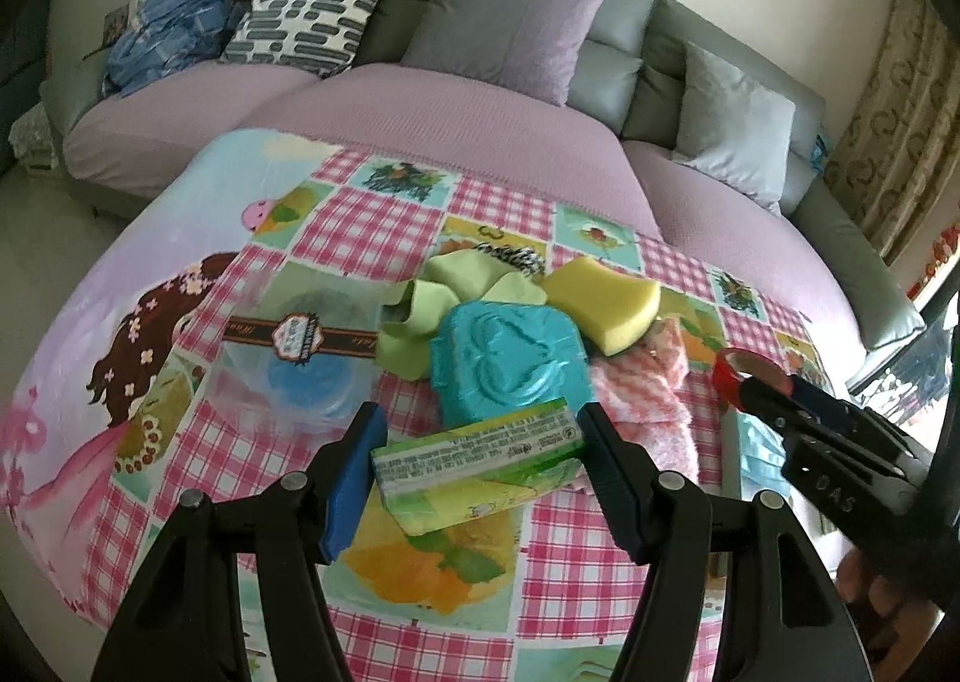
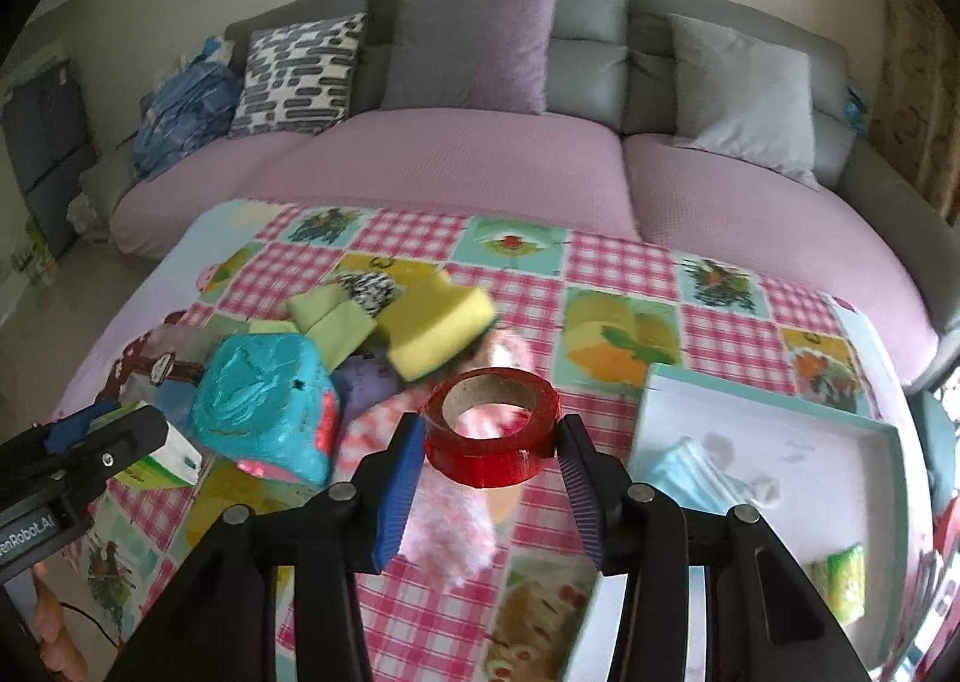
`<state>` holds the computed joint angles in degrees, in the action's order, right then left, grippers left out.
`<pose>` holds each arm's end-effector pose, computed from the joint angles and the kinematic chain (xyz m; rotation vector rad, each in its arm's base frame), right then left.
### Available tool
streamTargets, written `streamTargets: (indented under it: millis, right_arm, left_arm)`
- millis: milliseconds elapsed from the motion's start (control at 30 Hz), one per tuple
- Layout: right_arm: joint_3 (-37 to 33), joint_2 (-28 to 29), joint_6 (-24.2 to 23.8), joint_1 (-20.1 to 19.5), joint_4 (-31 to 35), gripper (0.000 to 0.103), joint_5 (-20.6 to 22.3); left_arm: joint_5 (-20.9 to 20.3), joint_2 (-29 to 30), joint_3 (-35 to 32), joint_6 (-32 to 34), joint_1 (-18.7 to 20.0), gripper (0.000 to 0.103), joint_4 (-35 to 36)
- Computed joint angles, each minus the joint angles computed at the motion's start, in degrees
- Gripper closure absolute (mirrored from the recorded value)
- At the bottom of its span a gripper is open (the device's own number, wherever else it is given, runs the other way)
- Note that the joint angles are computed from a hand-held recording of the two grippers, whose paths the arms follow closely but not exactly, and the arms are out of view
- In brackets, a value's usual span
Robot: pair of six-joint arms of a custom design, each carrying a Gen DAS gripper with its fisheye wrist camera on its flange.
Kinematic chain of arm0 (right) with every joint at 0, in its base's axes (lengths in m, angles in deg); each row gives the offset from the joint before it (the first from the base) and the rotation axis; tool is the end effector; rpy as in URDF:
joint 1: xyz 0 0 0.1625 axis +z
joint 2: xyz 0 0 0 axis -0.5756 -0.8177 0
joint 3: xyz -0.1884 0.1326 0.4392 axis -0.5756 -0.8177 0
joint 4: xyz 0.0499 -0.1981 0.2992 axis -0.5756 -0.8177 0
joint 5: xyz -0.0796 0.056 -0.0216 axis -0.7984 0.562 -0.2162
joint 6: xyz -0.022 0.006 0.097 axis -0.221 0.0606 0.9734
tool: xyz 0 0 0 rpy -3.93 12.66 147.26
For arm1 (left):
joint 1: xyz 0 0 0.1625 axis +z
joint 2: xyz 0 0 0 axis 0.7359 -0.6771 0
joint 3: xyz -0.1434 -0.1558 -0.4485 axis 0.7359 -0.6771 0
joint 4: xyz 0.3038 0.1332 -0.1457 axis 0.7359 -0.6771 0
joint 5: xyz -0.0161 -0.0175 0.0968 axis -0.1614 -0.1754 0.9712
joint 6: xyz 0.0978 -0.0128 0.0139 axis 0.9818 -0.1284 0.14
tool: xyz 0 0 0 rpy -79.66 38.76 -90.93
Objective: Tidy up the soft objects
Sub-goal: 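Carry the red tape roll and green tissue pack over the white tray with both grippers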
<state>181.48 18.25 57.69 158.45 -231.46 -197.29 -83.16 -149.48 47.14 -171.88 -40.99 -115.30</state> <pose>0.3692 -0.3864 0.1190 1.3584 -2.3748 0.4788 -0.2022 -0.2249 0.2701 -0.5711 2.0145 -1.2598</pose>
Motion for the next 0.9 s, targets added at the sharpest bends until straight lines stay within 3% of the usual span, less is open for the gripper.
streamTargets:
  millis: [267, 633, 900]
  right_arm:
    - [-0.5, -4.0, 1.4, -3.9, -0.4, 0.055, -1.8]
    - [-2.2, -9.1, 3.0, -11.1, -0.2, 0.055, -4.2]
    - [-3.5, -10.8, 5.0, -15.3, -0.8, 0.055, -6.5]
  left_arm:
    - [4.2, 4.8, -2.7, 10.0, 4.8, 0.036, -5.7]
    - [12.0, 13.6, -8.8, 33.4, 13.8, 0.036, -21.0]
    - [16.5, 19.8, -15.4, 47.1, 18.2, 0.036, -27.6]
